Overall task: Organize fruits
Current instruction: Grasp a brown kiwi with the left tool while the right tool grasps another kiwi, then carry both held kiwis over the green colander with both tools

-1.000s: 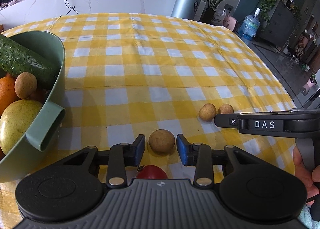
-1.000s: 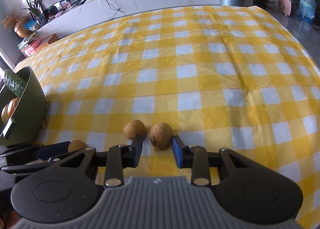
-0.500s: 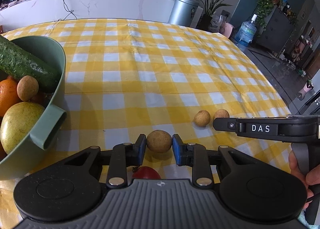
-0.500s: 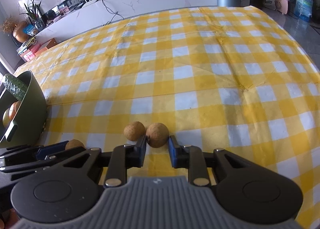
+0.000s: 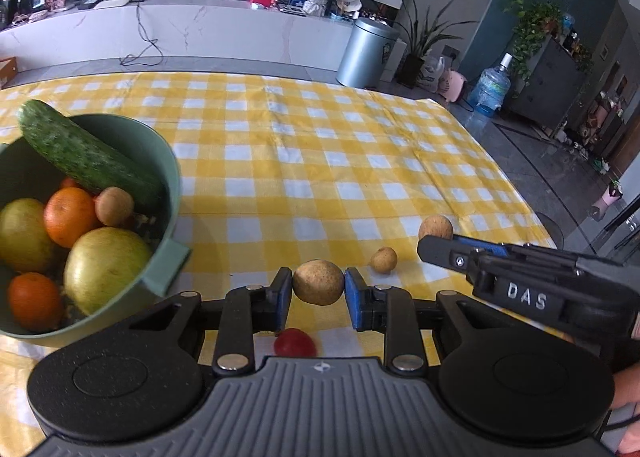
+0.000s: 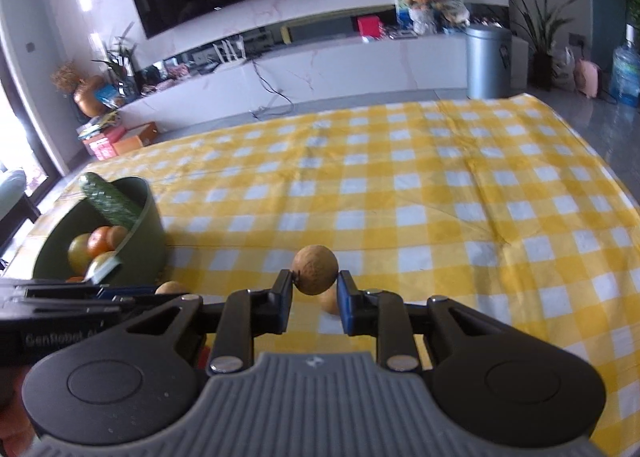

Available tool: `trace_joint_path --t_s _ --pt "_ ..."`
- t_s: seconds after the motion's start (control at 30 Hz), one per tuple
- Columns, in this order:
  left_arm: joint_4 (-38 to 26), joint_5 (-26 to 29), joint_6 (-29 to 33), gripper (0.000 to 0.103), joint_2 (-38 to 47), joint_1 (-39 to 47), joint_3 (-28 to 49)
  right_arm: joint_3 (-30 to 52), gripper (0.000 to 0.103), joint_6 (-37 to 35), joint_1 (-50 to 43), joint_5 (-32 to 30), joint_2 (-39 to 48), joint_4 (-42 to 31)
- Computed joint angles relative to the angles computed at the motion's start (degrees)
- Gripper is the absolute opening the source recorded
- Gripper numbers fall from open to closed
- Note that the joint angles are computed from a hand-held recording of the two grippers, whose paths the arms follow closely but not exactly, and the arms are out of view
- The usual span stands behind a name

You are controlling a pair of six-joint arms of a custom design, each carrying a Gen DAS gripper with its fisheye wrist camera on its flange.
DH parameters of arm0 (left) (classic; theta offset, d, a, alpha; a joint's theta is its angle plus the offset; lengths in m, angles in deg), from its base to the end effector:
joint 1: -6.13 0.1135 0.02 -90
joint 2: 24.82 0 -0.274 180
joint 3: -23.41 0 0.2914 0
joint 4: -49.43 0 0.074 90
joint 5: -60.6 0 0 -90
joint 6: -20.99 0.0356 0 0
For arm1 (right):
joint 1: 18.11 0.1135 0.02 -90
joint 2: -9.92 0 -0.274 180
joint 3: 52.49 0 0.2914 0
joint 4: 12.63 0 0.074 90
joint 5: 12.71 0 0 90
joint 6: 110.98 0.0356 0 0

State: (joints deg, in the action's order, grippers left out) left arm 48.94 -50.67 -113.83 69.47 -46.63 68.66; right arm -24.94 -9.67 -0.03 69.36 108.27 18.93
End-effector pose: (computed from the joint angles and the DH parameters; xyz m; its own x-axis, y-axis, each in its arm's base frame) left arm 0.1925 -0.2319 0.0851 -0.7491 -0.1000 -0.6549 0.1007 0.9599 -0.2618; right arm 0.2269 0.0792 0.0403 -0.6699 -0.0144 -0.7423 -0.2831 0.9292 0.2375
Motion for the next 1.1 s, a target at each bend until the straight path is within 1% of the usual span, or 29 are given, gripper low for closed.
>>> trace_joint_path --t_s 0.1,0.23,0.33,0.47,0.53,0.63,0.77,0.87,1.1 --pt "-2.3 -1.0 -0.5 0.031 -5.0 0.2 -2.0 -1.8 0.020 1.8 2.9 -0.1 -2.3 1.1" --pt "-7.1 -1.5 -0.7 0.031 -11.8 1.4 -4.3 -2.6 0.020 3.6 8.8 1.4 -5.0 0.4" --pt "-10.0 -1.4 -1.1 0.031 -16.7 2.7 -6.4 -2.3 0.020 4.8 13.0 2.4 -7.0 -0.8" --pt "-12.1 -1.1 -1.6 0.031 -22.7 4.9 -9.7 -0.3 0.020 6.0 18.3 3.3 -8.2 -3.2" --pt "-12.3 -0.8 -1.9 0.031 -25.3 6.1 -11.5 1.3 0.020 5.9 21.2 4.7 -8.1 -4.6" --pt "-11.7 1.2 -2.2 0.031 -29.2 8.8 -14.5 3.7 0.020 5.6 24.7 5.9 -7.7 -6.8" --pt "-11.9 2.5 -2.8 0.031 -32.4 12.4 -17.3 7.5 0.020 4.3 28.4 7.6 -6.4 -10.2" --pt "-11.1 5.4 -3.1 0.031 -34.5 16.0 -19.7 10.6 0.020 3.5 30.1 8.2 -4.3 -12.4" --pt "-7.3 11.1 -2.8 0.031 -34.0 23.1 -23.0 17.0 0.020 2.3 31.9 8.0 1.6 -15.7"
